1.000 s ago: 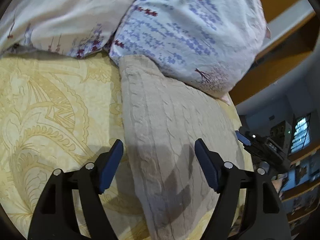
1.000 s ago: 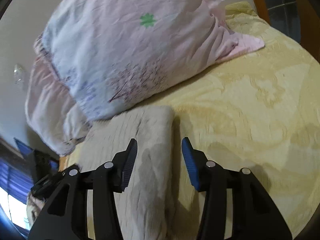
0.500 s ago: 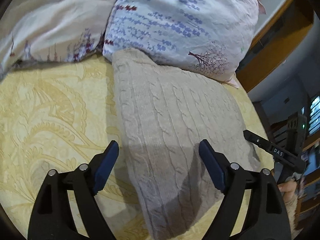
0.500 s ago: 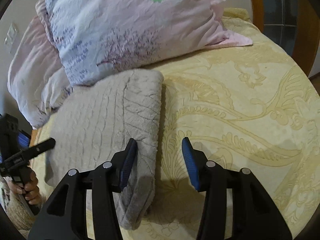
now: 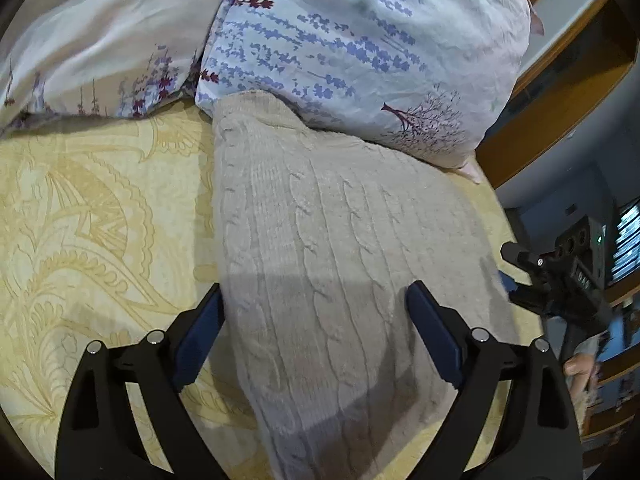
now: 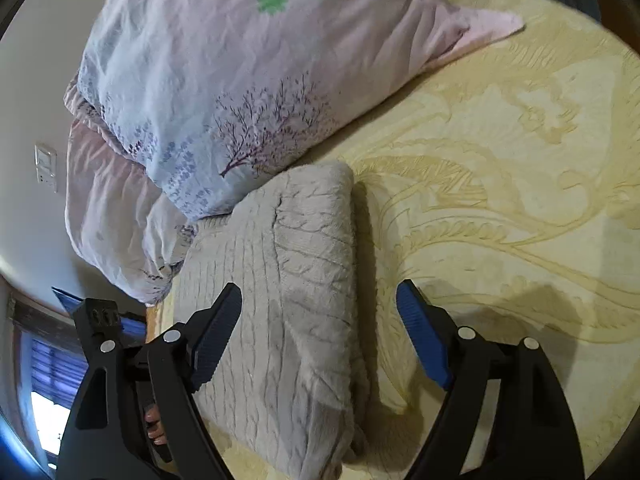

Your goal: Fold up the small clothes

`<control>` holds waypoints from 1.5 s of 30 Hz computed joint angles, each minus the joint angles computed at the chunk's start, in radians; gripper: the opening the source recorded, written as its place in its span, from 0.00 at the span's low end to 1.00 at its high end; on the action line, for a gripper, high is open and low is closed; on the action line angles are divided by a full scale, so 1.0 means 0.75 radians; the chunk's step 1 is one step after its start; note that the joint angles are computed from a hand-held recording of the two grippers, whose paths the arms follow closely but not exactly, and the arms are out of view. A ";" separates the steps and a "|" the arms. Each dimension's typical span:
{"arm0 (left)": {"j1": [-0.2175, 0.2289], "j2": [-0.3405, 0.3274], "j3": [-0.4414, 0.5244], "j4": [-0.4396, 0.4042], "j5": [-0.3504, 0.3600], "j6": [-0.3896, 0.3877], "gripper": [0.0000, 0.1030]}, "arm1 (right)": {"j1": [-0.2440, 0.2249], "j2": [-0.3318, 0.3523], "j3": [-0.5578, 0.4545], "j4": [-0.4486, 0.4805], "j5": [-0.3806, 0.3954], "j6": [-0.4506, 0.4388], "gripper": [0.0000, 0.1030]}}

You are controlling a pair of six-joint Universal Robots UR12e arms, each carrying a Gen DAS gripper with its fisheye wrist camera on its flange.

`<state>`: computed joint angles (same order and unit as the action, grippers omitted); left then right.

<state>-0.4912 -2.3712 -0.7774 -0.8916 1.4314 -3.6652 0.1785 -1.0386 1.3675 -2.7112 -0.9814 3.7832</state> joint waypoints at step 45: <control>0.145 0.330 -0.601 0.566 -0.191 -0.233 0.36 | 0.163 0.123 -0.197 0.016 0.166 -0.345 0.31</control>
<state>-0.3823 -2.1236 -1.2279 -0.4672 1.2882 -3.8397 0.3011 -0.9462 1.2200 -2.6992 -0.8567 3.5248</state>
